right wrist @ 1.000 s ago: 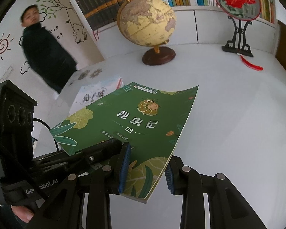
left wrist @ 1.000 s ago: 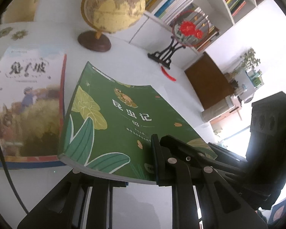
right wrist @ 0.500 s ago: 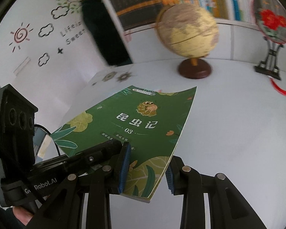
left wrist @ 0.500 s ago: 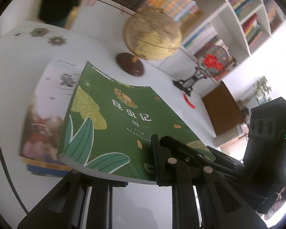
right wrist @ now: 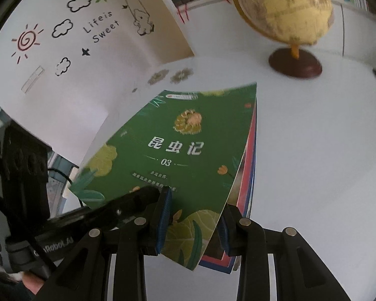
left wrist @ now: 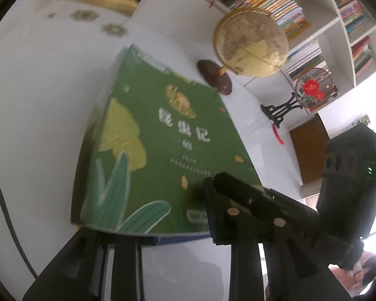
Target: Organize books
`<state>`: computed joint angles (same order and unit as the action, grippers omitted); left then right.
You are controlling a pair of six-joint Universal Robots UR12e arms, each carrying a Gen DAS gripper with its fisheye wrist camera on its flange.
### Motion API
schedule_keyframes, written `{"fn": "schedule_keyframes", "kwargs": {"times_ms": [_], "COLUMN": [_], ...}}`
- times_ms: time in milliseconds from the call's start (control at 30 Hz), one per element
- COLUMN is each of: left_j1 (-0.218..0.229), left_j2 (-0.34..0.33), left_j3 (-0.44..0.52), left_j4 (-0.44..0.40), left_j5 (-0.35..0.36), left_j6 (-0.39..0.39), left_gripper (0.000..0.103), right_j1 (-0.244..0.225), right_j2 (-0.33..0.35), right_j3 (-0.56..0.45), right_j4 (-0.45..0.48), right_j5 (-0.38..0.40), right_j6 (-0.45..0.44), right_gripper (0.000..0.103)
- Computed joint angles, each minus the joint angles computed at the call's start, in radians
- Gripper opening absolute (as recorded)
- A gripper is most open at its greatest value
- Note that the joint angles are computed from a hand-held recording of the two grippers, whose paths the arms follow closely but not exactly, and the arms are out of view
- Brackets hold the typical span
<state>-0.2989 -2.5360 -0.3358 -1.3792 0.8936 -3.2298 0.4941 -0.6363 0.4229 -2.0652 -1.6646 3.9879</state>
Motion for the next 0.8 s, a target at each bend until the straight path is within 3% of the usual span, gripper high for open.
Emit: {"fn": "schedule_keyframes", "kwargs": {"times_ms": [200,433,600,800], "left_j1": [0.011,0.010,0.015,0.015], "left_j2": [0.036,0.055,0.099,0.151], "left_j3": [-0.076,-0.096,-0.170,-0.247], "left_j4": [0.010,-0.001,-0.010,-0.036], "left_j5": [-0.011,0.034,0.022,0.021], "left_j6": [-0.015,0.017,0.040,0.129], "left_gripper": [0.023,0.023,0.023,0.025], "right_j1": [-0.008,-0.005,-0.008,-0.001], "right_j2": [-0.016,0.013,0.015,0.087], "right_j3": [0.048,-0.015,-0.021,-0.184], "right_j4": [-0.012,0.038,0.053,0.199], "right_j5": [0.038,0.028,0.039,0.018], "right_j6": [0.031,0.008,0.022,-0.030], "right_gripper": [0.033,0.033,0.033,0.035]}}
